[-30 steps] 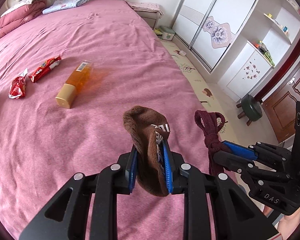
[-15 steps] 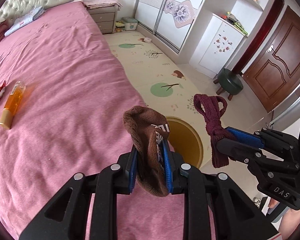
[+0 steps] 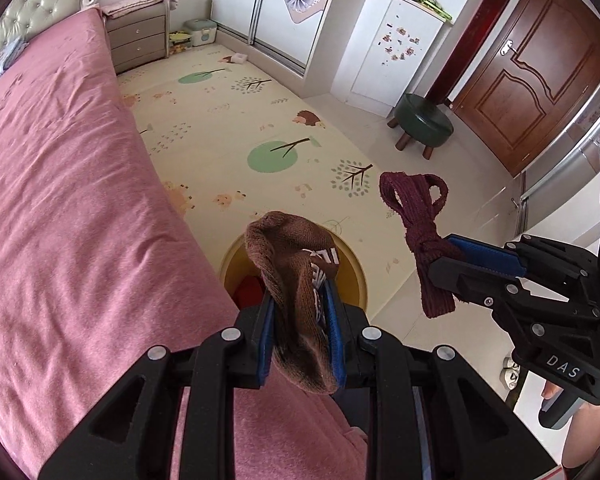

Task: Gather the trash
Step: 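Carry the sock and cord to the yellow bucket and open both grippers, then return both tools to the bed toward the wrappers and orange bottle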

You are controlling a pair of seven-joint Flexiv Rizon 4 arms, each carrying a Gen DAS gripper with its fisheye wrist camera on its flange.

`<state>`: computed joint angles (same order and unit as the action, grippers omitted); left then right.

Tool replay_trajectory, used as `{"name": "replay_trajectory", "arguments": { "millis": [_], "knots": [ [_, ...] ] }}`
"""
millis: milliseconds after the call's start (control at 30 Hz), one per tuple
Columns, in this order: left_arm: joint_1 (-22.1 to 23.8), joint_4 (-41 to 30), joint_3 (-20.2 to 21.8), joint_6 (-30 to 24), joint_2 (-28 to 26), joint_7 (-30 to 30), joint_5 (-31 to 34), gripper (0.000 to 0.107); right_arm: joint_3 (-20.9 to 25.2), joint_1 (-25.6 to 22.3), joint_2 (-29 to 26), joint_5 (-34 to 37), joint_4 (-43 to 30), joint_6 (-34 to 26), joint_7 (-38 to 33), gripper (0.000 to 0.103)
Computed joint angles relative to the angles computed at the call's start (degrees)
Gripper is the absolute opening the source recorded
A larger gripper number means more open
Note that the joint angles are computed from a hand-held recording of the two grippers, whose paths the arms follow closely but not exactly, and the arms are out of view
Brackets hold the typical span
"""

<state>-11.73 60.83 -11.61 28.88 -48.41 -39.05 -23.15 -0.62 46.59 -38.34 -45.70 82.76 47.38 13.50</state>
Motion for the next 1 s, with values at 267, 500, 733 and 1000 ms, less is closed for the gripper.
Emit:
{"name": "replay_trajectory", "arguments": {
  "millis": [267,500,733,1000],
  "knots": [
    [-2.82,-3.64,0.68,-2.5,-3.1,-2.48,2.11,0.024,0.68,-1.6,2.82,-0.3,6.75,3.14,3.84,0.021],
    [-3.97,-6.85,0.89,-3.47,-5.49,-5.15,2.97,0.06,0.47,-2.6,3.77,-1.48,9.38,5.91,6.37,0.028],
    [-4.35,-5.32,1.29,0.91,-4.44,-4.01,4.75,0.08,0.69,-2.64,4.7,-2.47,11.01,5.5,10.05,0.044],
    [-2.53,-4.13,0.82,0.99,-3.16,-2.55,3.67,0.086,1.56,-2.72,4.48,-1.71,9.1,2.69,9.22,0.048]
  ]
}}
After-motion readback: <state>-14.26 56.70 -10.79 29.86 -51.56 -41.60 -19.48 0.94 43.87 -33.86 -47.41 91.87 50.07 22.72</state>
